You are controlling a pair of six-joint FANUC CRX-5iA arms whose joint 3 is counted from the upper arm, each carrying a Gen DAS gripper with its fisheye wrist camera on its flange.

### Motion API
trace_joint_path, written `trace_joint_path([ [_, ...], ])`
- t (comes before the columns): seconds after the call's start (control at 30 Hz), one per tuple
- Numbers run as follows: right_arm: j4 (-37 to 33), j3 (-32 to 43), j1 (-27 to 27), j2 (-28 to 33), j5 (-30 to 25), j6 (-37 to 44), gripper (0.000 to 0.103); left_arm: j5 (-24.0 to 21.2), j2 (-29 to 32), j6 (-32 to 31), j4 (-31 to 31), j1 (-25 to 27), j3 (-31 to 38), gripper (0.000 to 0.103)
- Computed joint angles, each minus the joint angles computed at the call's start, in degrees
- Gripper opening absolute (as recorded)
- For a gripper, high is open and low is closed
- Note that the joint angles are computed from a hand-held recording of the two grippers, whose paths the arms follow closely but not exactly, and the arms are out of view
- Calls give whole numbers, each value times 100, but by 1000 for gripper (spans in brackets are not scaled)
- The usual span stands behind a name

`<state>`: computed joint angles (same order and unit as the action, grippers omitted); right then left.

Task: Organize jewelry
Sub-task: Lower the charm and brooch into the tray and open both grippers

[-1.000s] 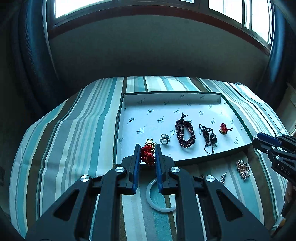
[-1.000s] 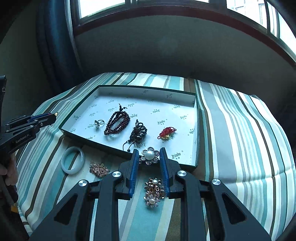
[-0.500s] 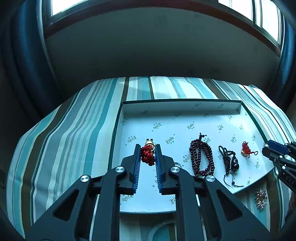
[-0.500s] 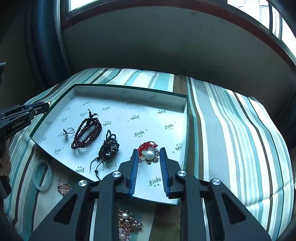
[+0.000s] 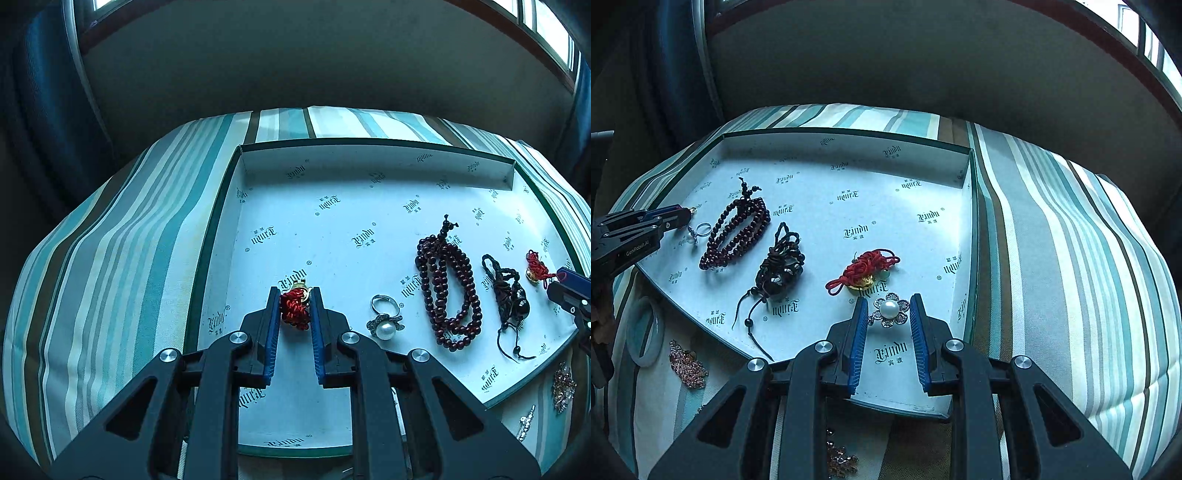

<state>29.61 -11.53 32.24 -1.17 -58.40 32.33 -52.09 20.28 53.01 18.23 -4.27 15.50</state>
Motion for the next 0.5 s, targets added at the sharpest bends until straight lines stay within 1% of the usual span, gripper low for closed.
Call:
trace_joint_path([
  [0.13, 1, -13, -4, -7, 44, -20, 26, 42, -17, 7, -1, 0, -39, 19],
  [0.2, 5, -25, -2, -26, 65, -20, 31, 31, -4, 29, 5, 2, -19, 36],
  [0.33, 16, -10, 17, -38, 34, -61, 35, -10, -12, 32, 42, 15, -26, 41],
  [0.43, 82, -8, 38, -78, 30, -122, 35, 9, -111, -38, 131, 43, -114, 47],
  [0.5, 151, -3, 75, -121, 13, -168, 35, -30, -156, -81, 204, 65, -117, 55],
])
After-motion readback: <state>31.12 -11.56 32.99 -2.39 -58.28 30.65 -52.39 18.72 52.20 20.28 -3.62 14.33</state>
